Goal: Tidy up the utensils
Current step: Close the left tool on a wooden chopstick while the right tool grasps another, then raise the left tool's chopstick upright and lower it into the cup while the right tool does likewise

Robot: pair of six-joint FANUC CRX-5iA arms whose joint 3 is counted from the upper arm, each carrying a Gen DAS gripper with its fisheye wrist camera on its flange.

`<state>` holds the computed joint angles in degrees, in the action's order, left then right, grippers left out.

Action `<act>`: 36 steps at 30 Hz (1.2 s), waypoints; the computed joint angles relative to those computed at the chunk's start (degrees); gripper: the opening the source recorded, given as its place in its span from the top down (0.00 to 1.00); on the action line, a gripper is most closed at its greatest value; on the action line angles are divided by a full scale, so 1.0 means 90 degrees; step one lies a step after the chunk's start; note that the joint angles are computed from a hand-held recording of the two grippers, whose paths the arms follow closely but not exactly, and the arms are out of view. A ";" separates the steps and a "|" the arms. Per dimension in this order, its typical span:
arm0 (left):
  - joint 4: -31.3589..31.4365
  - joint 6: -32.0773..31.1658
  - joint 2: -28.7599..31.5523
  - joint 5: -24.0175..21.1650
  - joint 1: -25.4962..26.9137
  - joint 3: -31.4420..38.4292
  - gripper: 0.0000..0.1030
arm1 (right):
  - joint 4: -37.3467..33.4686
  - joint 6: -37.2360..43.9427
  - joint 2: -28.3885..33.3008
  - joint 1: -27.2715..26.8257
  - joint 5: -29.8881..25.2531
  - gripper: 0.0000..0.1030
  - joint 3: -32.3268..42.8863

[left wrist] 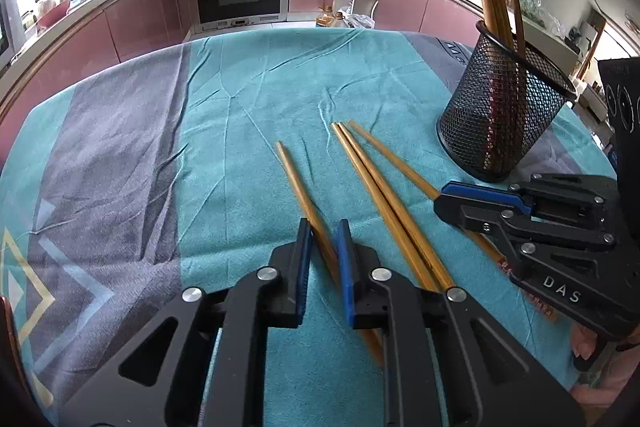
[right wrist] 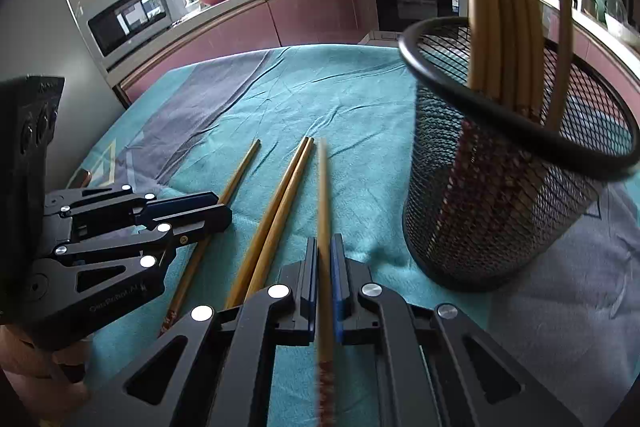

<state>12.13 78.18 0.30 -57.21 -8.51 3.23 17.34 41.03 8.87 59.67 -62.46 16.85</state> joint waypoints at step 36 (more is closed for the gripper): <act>0.3394 -0.2251 -0.1084 0.0069 0.0575 -0.0868 0.93 | 0.1638 -0.1253 -0.1607 0.0225 0.1246 0.95 -0.1309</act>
<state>42.68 57.92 -9.46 -56.59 -3.34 -4.58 32.08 29.76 -5.60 61.69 -51.25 5.07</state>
